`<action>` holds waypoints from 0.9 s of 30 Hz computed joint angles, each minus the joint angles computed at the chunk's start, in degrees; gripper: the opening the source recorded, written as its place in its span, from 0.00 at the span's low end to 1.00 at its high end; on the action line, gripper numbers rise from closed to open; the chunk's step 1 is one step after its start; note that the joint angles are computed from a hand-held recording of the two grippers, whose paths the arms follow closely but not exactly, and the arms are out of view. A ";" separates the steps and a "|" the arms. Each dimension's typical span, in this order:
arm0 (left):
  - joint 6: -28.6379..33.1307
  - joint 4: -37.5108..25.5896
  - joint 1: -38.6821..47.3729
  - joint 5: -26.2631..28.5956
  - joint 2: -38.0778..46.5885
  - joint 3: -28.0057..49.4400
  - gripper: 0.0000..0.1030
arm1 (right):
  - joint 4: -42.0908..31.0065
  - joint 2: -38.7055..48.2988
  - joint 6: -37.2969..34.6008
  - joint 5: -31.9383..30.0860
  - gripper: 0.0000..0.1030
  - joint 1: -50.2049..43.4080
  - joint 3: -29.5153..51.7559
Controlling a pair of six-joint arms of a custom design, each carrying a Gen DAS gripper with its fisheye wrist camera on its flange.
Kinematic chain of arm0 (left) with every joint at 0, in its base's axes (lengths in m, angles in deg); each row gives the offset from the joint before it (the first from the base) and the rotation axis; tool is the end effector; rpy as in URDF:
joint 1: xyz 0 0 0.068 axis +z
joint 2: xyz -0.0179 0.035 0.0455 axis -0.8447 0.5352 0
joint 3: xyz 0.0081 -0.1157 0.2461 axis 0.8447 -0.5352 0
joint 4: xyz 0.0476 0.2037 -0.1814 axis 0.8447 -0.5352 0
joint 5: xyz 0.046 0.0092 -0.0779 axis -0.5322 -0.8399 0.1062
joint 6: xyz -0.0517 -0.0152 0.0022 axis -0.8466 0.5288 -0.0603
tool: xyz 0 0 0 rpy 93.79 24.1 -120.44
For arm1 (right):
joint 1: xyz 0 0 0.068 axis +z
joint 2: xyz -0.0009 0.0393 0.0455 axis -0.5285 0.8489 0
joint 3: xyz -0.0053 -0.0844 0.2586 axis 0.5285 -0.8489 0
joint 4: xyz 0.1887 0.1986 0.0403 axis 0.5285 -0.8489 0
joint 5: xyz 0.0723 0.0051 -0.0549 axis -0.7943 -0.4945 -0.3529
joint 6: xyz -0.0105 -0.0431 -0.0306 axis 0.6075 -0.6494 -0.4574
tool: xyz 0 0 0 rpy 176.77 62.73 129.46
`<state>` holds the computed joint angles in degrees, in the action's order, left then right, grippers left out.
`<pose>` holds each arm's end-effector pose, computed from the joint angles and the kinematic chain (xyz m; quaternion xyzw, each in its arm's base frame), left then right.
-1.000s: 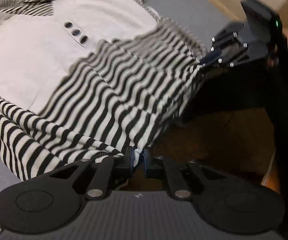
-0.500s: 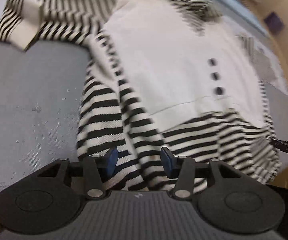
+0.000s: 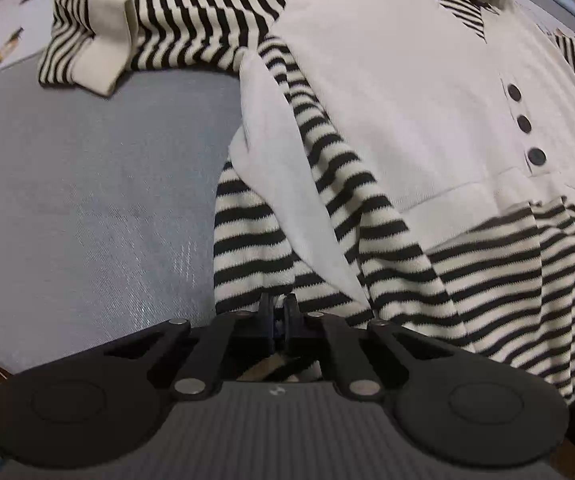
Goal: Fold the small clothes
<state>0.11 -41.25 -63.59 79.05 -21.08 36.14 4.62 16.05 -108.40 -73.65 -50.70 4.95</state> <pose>0.1223 -0.0081 0.2697 -0.2138 0.9709 0.0351 0.1018 0.3235 -0.1017 0.2588 -0.1961 0.9665 0.0369 0.1617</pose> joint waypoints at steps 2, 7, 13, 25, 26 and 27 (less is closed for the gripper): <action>-4.63 -0.32 -2.97 -3.92 2.09 1.49 0.24 | -1.92 -0.19 -3.09 -0.52 0.01 -1.04 -0.14; -10.11 3.29 -10.86 -12.79 1.87 6.14 0.45 | -3.49 -0.90 -3.32 -5.03 0.05 -2.95 1.21; -9.95 10.67 -16.72 -14.01 5.79 8.46 0.45 | 4.95 0.30 13.14 -16.56 0.27 -6.69 6.40; -7.73 18.41 -17.01 -16.25 9.07 9.71 0.44 | 24.85 23.39 41.32 -15.29 0.27 -6.26 23.91; -7.60 18.64 -16.52 -15.71 9.34 9.76 0.44 | 26.13 26.09 43.45 -15.31 0.27 -6.24 26.20; -7.49 18.94 -16.13 -15.27 9.67 9.77 0.44 | 26.62 28.80 45.34 -15.20 0.27 -5.98 28.89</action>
